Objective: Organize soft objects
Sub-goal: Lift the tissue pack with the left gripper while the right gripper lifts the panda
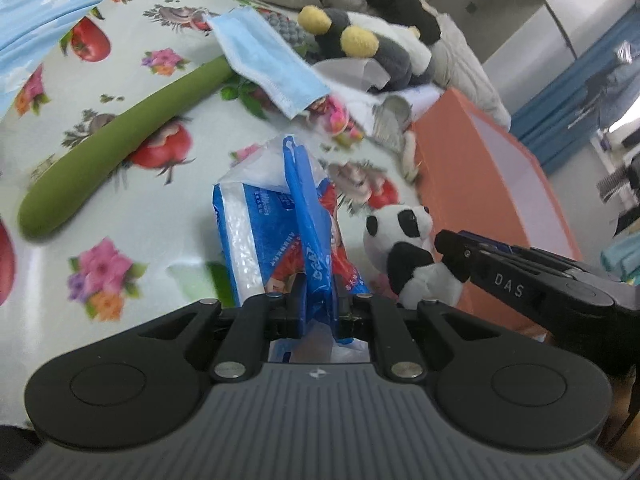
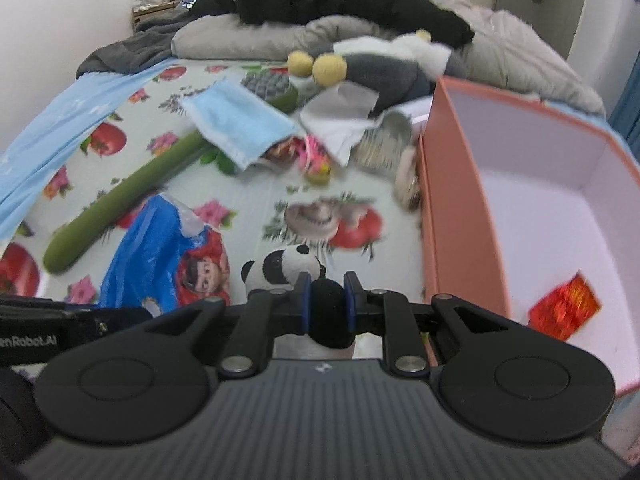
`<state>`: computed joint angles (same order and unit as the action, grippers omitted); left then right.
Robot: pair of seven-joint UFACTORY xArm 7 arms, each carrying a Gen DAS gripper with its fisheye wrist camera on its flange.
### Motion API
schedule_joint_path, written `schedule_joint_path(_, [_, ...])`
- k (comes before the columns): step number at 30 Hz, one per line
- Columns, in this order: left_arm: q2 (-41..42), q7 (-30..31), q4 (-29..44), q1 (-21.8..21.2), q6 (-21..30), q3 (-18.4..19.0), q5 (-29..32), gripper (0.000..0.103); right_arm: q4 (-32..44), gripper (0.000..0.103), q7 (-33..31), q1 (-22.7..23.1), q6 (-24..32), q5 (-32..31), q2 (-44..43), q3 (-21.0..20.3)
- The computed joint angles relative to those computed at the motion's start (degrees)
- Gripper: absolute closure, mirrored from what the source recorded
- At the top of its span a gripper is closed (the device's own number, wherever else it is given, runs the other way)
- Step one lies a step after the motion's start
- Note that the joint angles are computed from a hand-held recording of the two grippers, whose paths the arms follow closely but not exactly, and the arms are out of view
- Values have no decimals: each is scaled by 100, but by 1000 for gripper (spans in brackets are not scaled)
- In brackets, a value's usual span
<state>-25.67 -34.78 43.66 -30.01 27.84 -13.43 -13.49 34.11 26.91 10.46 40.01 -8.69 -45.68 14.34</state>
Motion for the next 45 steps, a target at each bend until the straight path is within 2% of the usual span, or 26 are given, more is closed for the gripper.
schedule_joint_path(3, [-110, 163, -95, -57, 196, 95, -76, 89, -132, 80, 112, 80, 149, 165, -89, -46])
schedule_joint_path(8, [-255, 284, -217, -52, 163, 97, -106, 85, -249, 75, 110, 122, 191, 314, -257, -218])
schedule_joint_path(12, [-249, 136, -239, 15, 7, -8, -57, 68, -240, 62, -127, 177, 233, 341, -401, -291])
schedule_joint_path(15, [-257, 9, -275, 25, -146, -51, -22, 66, -235, 59, -333, 226, 205, 319, -471, -267])
schedule_joint_path(22, [-207, -426, -230, 184, -239, -203, 291, 66, -279, 59, -968, 560, -155, 497, -367, -330])
schedule_joint_path(26, [-178, -577, -224, 214, -242, -216, 421, 66, -241, 60, -1041, 466, -51, 417, -145, -150])
schedule_joint_path(31, [-108, -643, -187, 194, -269, -201, 501, 66, -282, 60, -830, 221, 147, 194, 26, 1])
schedule_joint_path(37, [43, -681, -121, 178, -279, -198, 554, 66, -294, 58, -672, 224, 238, 263, 126, -139])
schedule_joint_path(42, [181, -711, -41, 194, -276, -233, 636, 66, -296, 60, -595, 251, 146, 459, 267, -313])
schedule_joint_path(45, [259, -794, 41, 262, -221, -309, 794, 65, -252, 61, -511, 173, 111, 325, 273, -185])
